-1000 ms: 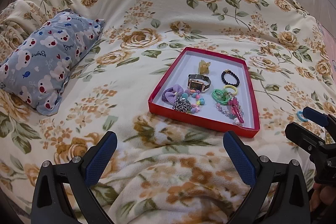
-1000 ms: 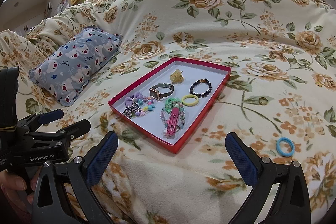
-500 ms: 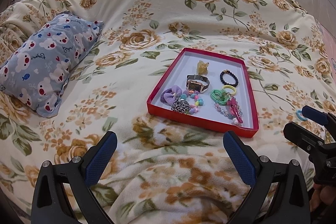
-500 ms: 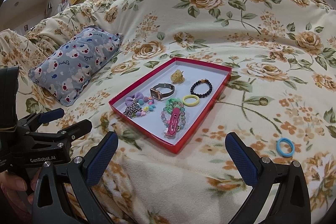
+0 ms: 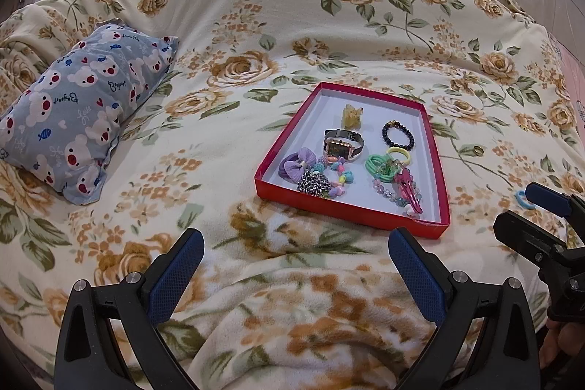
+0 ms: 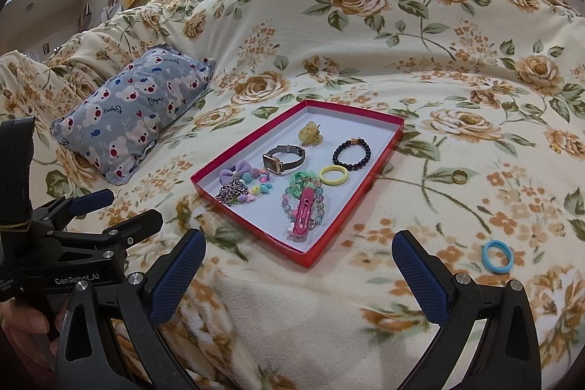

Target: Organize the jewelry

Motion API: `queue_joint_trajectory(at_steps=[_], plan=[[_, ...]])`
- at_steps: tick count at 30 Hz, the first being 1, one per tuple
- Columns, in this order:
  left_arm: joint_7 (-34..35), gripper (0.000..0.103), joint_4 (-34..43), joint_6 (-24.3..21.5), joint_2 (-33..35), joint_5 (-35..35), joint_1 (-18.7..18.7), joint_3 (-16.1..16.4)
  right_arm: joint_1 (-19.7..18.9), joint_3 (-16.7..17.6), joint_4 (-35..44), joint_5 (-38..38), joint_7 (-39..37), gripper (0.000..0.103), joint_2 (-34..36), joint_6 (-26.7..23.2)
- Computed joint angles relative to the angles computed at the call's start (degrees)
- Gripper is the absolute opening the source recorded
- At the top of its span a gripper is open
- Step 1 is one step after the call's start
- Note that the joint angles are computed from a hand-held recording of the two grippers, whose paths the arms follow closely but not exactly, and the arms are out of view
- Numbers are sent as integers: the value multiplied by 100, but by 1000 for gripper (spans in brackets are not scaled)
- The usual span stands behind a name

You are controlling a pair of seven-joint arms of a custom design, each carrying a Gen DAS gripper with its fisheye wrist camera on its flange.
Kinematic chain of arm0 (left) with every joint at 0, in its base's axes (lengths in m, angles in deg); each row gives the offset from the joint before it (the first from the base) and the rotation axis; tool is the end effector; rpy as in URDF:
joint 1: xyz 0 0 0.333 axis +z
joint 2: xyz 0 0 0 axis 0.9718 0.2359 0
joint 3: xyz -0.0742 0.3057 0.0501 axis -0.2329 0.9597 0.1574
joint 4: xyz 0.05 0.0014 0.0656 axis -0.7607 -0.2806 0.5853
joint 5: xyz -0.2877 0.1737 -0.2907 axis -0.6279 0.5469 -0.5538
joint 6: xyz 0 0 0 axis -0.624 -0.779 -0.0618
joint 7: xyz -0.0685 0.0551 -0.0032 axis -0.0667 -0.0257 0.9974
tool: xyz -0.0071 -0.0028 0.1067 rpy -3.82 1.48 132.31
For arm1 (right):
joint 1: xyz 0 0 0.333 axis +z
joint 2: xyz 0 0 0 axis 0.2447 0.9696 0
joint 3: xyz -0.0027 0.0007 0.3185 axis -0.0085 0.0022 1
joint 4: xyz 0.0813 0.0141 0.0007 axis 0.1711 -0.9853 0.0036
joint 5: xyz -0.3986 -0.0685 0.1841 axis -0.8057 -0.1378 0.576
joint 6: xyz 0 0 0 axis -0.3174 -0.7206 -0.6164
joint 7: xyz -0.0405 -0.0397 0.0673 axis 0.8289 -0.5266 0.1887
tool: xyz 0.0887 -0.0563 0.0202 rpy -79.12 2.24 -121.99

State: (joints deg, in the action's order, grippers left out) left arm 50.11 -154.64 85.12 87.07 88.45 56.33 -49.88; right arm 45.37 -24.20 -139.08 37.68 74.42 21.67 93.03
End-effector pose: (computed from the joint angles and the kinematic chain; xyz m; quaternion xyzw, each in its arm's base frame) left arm 0.5775 -0.3804 0.5642 -0.5967 0.6941 -0.2836 0.2860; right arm 0.6587 0.4042 0.5534 -0.6517 0.6366 -0.1505 0.3838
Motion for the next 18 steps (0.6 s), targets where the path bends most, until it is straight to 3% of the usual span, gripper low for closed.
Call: queue_joint_trajectory(at_steps=[18], plan=[[29,102,-24,35,12,-32,-2,2,7,-1,12,3,-5,103,0,-13]])
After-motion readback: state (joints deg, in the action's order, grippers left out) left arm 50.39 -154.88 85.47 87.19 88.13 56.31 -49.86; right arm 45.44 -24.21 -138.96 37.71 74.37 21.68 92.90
